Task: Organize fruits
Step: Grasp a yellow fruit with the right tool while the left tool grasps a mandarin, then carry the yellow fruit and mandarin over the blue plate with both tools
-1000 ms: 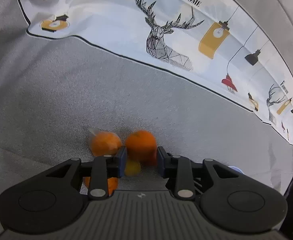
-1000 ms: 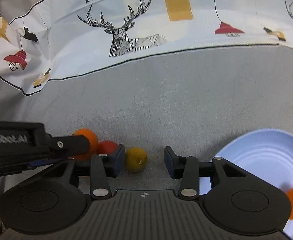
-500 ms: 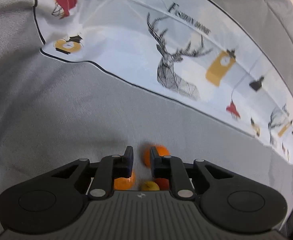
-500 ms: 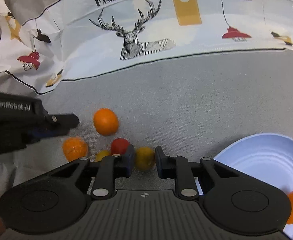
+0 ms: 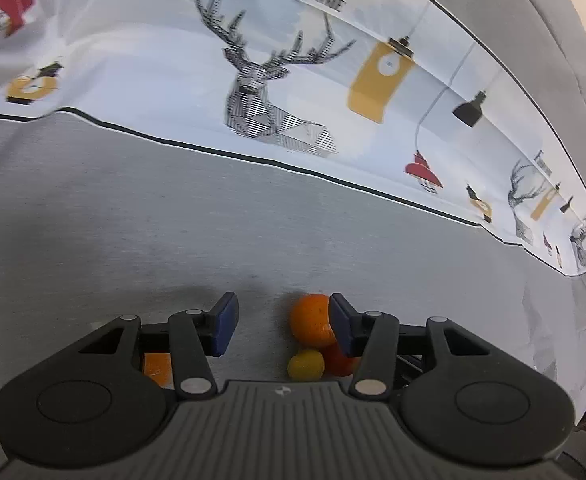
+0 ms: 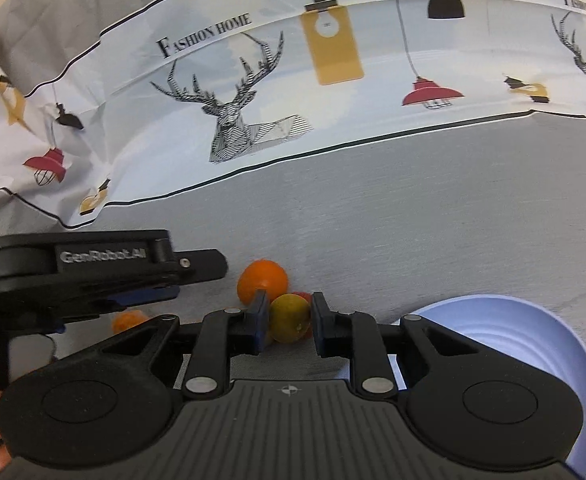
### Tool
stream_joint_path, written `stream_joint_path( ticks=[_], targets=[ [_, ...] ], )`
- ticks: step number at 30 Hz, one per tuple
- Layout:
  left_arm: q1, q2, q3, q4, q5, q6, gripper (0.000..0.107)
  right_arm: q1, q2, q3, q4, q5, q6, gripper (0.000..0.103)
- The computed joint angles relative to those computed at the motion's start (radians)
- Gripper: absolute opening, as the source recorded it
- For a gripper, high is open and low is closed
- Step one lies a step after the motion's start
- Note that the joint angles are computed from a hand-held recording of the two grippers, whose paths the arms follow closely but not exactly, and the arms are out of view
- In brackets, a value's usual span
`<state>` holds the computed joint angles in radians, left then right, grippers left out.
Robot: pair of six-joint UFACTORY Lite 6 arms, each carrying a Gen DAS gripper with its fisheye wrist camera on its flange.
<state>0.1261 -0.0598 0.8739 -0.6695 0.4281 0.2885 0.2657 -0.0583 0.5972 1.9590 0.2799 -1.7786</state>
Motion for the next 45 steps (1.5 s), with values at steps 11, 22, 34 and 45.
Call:
stream_joint_path(
  ticks=[11,22,34,45],
  targets=[
    [-0.129,0.134,0.048,-0.008,-0.067,0.016,0.052,-0.199,-0.061,-0.012,-0.242,0.070,0.138,0.023],
    [-0.180,-0.086,-0.060,0.281,-0.093,-0.244,0.038,-0.352,-0.133,-0.018,-0.416,0.177,0.217,0.023],
    [-0.477,-0.758,-0.292,0.891,0.244,-0.927,0.038,-0.575,-0.427,-0.125,-0.616,0.405,0.357,0.023],
    [-0.790,-0.741,-0.313,1.144,0.284,-1.300,0.038,-1.088,-0.639,-0.281,-0.888,0.799,0.325,0.023]
  ],
)
